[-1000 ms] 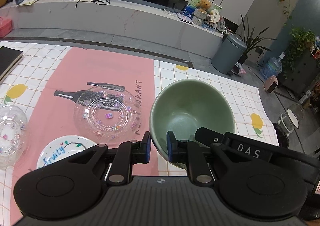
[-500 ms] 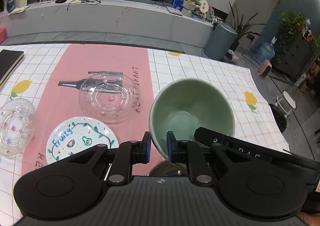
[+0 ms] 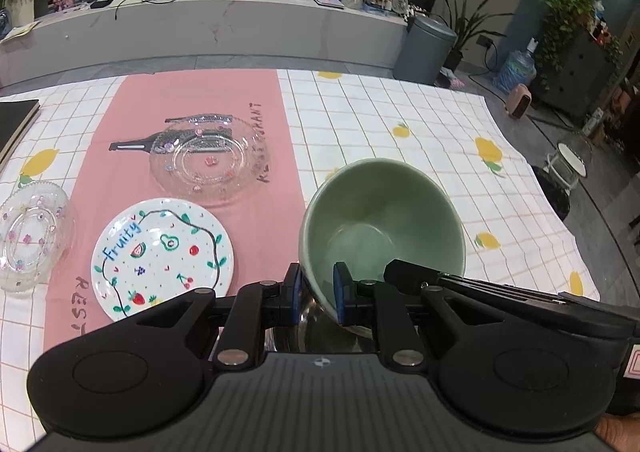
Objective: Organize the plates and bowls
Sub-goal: 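Lift and carry the green bowl with both tools over the steel bowls, then lower the green bowl into the steel bowls and open both tools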
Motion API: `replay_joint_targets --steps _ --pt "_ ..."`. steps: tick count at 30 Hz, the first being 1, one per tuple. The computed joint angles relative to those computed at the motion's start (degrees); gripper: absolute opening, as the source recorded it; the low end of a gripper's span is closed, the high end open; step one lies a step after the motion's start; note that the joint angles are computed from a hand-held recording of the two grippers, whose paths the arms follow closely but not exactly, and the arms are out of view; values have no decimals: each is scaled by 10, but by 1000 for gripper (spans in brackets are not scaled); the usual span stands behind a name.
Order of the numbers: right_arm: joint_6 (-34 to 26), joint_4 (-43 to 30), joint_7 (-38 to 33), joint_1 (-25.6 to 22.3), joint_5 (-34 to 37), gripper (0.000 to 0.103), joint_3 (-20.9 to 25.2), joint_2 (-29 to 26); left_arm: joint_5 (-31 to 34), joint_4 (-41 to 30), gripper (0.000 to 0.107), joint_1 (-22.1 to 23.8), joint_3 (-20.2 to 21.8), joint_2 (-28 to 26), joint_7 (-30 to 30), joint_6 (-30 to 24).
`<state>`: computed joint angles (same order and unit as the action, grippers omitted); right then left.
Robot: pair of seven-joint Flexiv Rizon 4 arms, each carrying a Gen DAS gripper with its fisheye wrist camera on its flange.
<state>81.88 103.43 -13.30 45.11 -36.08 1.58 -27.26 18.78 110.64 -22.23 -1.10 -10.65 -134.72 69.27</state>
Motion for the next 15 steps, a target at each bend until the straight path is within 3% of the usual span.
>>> replay_joint_targets --steps 7,15 --pt "-27 3 -33 -16 30 15 36 -1 -21 15 18 2 -9 2 25 -13" --pt "-32 11 -38 -14 38 15 36 5 -26 16 18 1 -12 3 39 -18"
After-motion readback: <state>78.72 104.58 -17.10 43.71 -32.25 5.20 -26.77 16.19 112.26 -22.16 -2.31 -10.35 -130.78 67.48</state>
